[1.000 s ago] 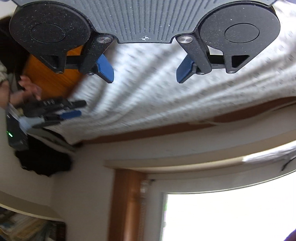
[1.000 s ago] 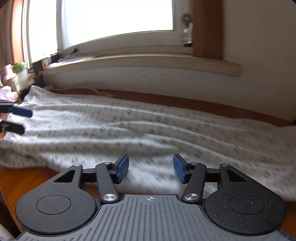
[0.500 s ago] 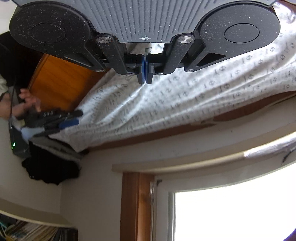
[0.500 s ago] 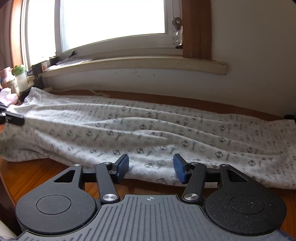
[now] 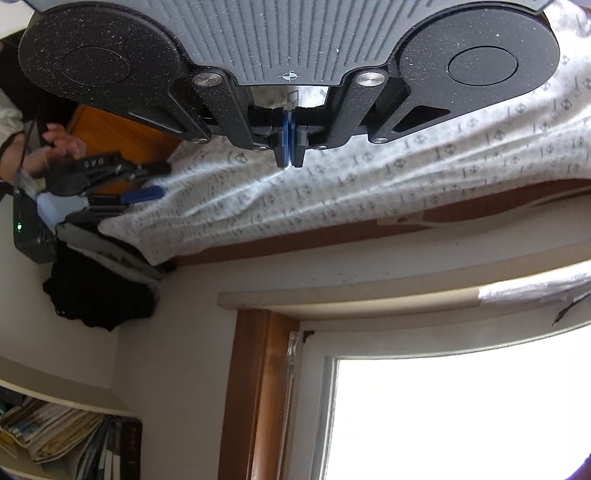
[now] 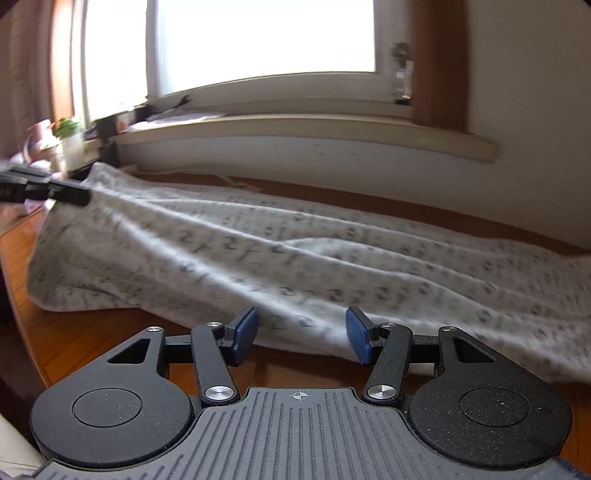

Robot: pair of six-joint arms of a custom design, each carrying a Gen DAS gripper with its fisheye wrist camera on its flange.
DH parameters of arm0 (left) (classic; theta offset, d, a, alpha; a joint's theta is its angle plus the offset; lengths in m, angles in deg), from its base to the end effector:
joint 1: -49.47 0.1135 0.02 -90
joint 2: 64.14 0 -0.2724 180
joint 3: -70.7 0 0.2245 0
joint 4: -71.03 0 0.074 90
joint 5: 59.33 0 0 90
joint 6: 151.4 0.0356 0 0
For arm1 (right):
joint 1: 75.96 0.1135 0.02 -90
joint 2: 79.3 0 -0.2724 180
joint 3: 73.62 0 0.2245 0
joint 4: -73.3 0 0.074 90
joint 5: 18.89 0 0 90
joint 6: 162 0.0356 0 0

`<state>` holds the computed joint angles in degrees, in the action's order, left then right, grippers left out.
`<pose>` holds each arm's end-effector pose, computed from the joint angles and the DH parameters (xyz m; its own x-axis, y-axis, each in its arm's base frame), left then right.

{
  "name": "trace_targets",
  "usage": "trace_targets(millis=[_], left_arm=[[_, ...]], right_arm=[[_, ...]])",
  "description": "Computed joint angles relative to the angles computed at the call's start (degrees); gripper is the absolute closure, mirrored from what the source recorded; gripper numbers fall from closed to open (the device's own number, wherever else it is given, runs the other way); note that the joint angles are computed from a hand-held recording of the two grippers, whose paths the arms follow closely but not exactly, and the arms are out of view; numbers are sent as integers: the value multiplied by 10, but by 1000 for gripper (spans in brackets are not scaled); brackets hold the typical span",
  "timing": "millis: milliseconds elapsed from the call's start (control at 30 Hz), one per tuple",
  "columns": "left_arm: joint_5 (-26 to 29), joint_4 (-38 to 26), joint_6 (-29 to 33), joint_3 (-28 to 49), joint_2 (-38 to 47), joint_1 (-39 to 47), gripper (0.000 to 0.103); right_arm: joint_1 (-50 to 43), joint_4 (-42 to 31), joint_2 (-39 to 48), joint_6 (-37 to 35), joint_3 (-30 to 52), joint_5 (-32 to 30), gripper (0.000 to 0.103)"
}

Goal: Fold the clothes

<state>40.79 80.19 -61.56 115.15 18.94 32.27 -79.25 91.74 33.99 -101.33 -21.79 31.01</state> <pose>0.2441 -0.0821 0.1901 -0.4712 0.1430 -0.8704 0.4359 0.8956 -0.0889 0.3098 0.0052 0.0974 -0.3850 -0.3532 -0.8527 -0.7053 0.7085 0.0250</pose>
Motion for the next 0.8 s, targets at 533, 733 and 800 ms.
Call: trace_targets(millis=[533,733,800], left_arm=[[25,2,1,-41,-2,-11,102],[30,6,7,-58,7,-6,80],[26,11,5,-55,4,3,75]], right_arm=[[-21,9,-41,-41,-7,-18,95],[-89,-48,-28,-86,-2,-25,69],[-123,-58,-19,-64,16,-35,66]])
